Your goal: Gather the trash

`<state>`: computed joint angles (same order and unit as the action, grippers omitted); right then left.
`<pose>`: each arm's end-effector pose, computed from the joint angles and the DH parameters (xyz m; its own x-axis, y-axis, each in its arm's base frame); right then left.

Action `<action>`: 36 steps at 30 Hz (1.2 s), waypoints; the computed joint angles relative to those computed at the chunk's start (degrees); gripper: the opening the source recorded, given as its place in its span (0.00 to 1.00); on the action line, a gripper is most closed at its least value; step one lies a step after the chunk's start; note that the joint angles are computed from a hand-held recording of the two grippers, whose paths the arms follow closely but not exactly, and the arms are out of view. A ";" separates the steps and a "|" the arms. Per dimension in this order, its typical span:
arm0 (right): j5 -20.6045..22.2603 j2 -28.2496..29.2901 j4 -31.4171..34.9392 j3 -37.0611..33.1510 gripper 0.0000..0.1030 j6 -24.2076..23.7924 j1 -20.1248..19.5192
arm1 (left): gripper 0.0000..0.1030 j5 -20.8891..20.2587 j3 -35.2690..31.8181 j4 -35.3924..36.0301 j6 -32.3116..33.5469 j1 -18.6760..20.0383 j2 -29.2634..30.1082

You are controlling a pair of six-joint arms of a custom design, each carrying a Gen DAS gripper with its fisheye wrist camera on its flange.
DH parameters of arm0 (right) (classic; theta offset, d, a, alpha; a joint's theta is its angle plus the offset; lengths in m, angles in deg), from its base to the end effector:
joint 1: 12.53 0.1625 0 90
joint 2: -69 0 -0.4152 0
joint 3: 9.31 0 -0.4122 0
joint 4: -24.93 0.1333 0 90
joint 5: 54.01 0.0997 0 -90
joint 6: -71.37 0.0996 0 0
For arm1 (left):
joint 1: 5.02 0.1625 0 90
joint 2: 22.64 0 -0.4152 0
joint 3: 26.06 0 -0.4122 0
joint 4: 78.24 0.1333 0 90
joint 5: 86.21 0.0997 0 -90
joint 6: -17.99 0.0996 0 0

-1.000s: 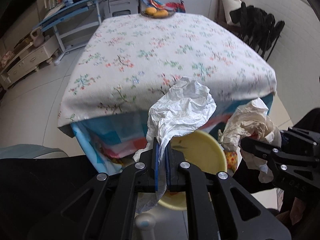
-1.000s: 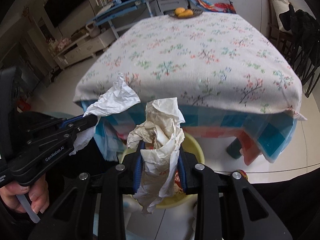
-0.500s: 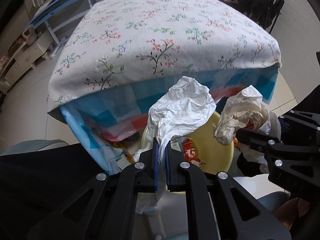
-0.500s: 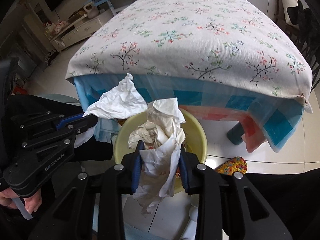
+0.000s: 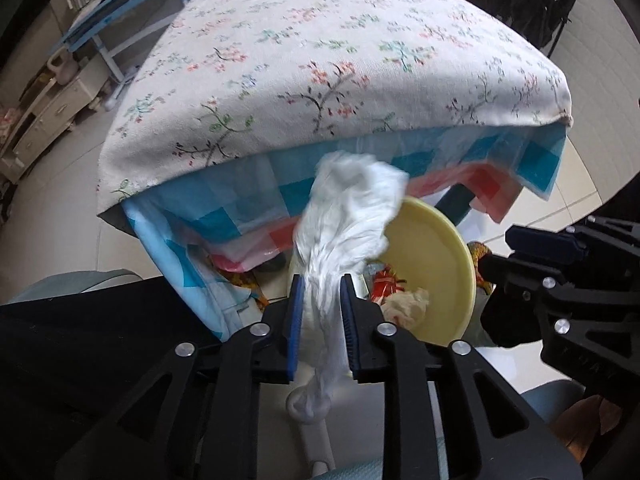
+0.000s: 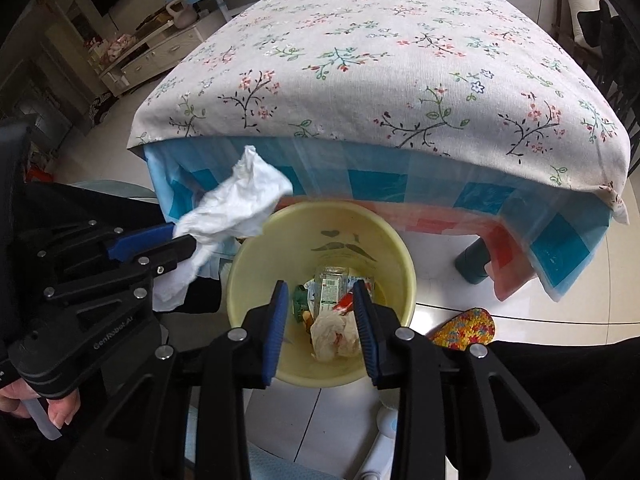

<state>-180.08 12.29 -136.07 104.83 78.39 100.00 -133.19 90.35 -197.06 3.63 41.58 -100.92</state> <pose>0.2857 -0.4938 0.1073 -0.8391 -0.0710 0.5394 -0.2720 0.9134 -0.3028 -0.1940 -0.4981 0.2265 -0.6093 0.3865 -0.6924 0.5439 0.8391 -0.0103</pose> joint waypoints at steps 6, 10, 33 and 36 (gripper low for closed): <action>-0.83 -0.04 -4.59 0.74 0.40 -0.94 0.54 | 0.31 1.25 1.01 -4.60 0.80 -0.99 -0.85; -3.67 0.41 -11.67 1.43 0.48 -2.81 1.65 | 0.38 2.32 1.62 -8.36 1.58 -1.77 -1.47; -14.30 10.79 -68.05 -4.07 0.79 -37.09 9.00 | 0.83 12.60 6.96 -57.19 21.46 -9.17 0.01; -14.21 11.76 -71.64 -5.11 0.82 -40.71 9.25 | 0.85 12.82 7.17 -61.51 24.43 -9.64 0.41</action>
